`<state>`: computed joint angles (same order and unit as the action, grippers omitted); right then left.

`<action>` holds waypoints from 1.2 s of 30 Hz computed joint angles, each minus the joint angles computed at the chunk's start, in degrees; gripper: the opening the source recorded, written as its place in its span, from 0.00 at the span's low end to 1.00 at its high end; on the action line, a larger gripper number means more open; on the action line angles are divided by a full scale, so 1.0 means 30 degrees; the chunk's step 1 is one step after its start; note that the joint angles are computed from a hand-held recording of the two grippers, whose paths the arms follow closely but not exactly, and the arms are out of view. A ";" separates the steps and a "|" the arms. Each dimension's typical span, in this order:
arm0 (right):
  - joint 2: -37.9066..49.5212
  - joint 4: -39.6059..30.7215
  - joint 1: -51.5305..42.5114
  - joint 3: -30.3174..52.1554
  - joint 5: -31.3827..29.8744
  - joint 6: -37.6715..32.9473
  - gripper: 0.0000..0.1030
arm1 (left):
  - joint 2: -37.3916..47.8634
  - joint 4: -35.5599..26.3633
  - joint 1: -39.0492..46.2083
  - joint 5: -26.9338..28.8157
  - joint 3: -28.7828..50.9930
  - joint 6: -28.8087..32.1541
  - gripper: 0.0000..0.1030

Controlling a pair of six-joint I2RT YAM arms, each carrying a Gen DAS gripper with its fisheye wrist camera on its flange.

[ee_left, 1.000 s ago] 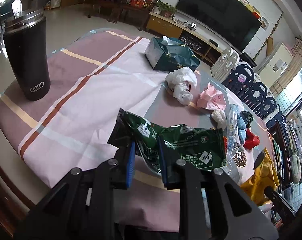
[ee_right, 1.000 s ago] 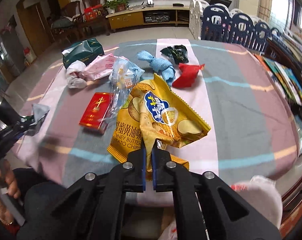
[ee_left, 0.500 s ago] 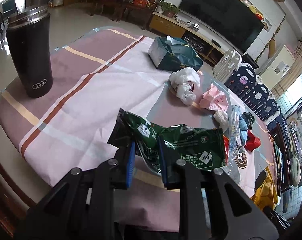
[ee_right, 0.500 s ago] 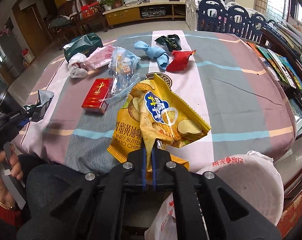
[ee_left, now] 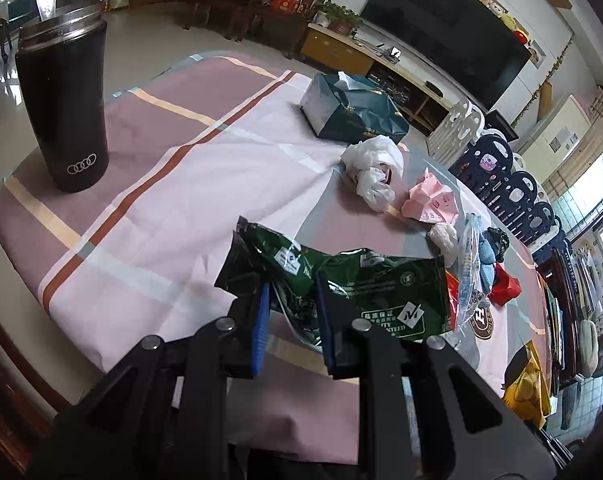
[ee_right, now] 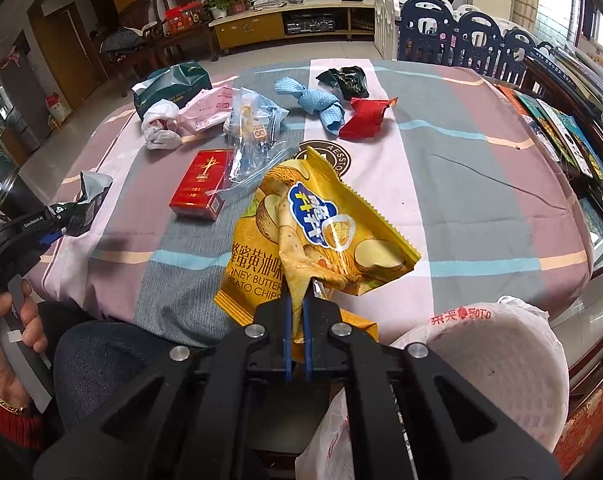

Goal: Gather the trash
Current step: 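Carry the yellow chip bag into the basket and open the right gripper while the left holds the green packet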

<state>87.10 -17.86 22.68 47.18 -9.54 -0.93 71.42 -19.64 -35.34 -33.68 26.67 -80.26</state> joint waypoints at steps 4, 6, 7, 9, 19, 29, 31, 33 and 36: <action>-0.0015 0.0095 0.0028 -0.0158 0.0007 0.0082 0.05 | -0.0014 -0.0012 -0.0013 -0.0004 -0.0011 -0.0015 0.22; 0.0033 0.0132 0.0030 -0.0199 0.0008 0.0080 0.05 | -0.0005 -0.0001 -0.0001 0.0003 -0.0005 -0.0007 0.22; 0.0044 0.0150 0.0039 -0.0234 0.0007 0.0096 0.05 | -0.0015 -0.0010 -0.0011 -0.0001 -0.0009 -0.0011 0.22; 0.0028 0.0165 0.0070 -0.0269 0.0016 0.0137 0.05 | -0.0013 -0.0001 -0.0005 0.0004 -0.0011 -0.0008 0.22; -0.0226 0.0152 0.0185 -0.0187 0.0083 0.0161 0.05 | -0.0136 -0.0879 -0.0213 -0.0315 0.0277 -0.0554 0.22; -0.2572 -0.1039 -0.0338 0.0284 -0.0989 -0.0093 0.05 | 0.0424 -0.6611 -0.3022 -0.2211 0.4956 -0.3183 0.22; -0.3332 -0.1494 -0.0779 0.0243 -0.1516 -0.0370 0.05 | 0.1075 -0.6782 -0.3755 -0.2402 0.5962 -0.3205 0.22; -0.4269 -0.2137 -0.1472 0.0160 -0.2032 -0.0949 0.05 | 0.2048 -0.6861 -0.4695 -0.2701 0.7183 -0.2836 0.22; -0.5921 -0.3444 -0.3363 -0.0068 -0.3074 -0.2313 0.05 | 0.3135 -0.6258 -0.5802 -0.2614 0.8420 -0.2167 0.22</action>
<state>69.33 -28.20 12.59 46.98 -18.77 -7.87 80.83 -38.41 -52.75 -41.52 51.93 -86.76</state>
